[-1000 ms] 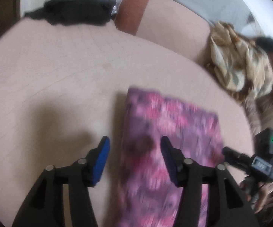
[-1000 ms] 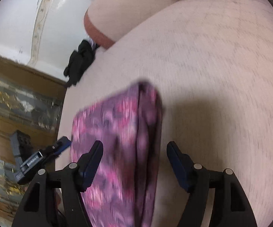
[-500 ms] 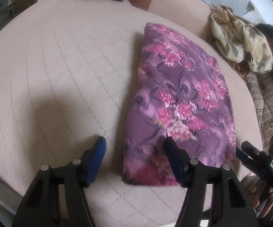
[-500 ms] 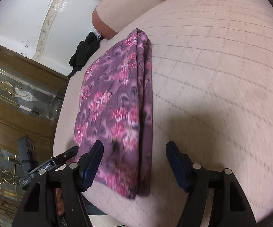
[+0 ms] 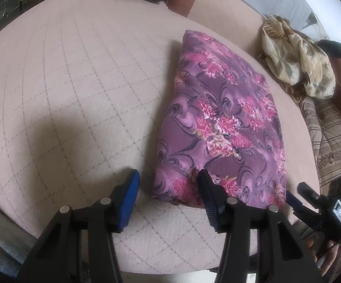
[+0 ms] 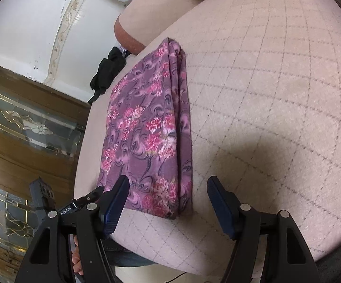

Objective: Fold small clothes

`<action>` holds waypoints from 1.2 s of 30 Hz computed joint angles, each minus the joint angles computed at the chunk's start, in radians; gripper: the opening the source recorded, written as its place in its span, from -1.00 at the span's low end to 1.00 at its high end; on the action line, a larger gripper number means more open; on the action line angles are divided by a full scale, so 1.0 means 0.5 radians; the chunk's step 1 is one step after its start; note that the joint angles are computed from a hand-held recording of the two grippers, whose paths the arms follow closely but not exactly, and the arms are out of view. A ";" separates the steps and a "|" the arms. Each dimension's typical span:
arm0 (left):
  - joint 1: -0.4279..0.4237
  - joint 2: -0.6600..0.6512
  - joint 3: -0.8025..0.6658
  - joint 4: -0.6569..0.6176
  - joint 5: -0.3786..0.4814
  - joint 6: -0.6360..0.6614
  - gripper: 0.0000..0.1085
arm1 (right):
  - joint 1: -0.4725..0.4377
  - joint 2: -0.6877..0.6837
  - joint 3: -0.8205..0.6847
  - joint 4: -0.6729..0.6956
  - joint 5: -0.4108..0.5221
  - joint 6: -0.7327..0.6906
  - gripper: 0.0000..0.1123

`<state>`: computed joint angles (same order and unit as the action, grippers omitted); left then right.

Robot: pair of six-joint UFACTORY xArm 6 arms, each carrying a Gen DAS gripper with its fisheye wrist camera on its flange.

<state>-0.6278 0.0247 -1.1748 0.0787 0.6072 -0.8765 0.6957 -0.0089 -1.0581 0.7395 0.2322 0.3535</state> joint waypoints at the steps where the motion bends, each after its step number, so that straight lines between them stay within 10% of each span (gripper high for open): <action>1: 0.004 -0.005 0.009 -0.022 -0.015 0.009 -0.07 | -0.001 -0.001 0.003 -0.052 0.012 0.041 0.27; 7: 0.019 -0.017 0.042 -0.097 -0.070 0.029 -0.08 | -0.006 0.031 -0.018 0.160 0.065 -0.112 0.06; 9: 0.019 -0.002 0.041 -0.188 -0.110 0.123 -0.47 | -0.002 0.047 -0.033 0.330 0.071 -0.251 -0.07; 16: 0.033 -0.084 0.128 -0.435 -0.279 0.301 -0.79 | -0.021 0.077 -0.047 0.625 0.164 -0.450 -0.80; 20: -0.007 -0.283 0.338 -0.650 -0.493 0.383 -0.79 | 0.002 -0.112 0.070 0.394 0.032 -0.266 -0.83; 23: -0.017 -0.131 0.195 -0.437 -0.182 0.258 -0.78 | 0.001 -0.143 0.141 0.027 0.068 0.020 -0.83; 28: -0.038 -0.097 0.117 -0.149 -0.098 0.077 -0.64 | -0.016 -0.082 0.117 -0.023 0.138 0.045 -0.74; 36: -0.197 -0.032 -0.114 0.640 0.400 -0.339 0.18 | -0.029 -0.110 0.139 -0.441 0.155 0.396 -0.35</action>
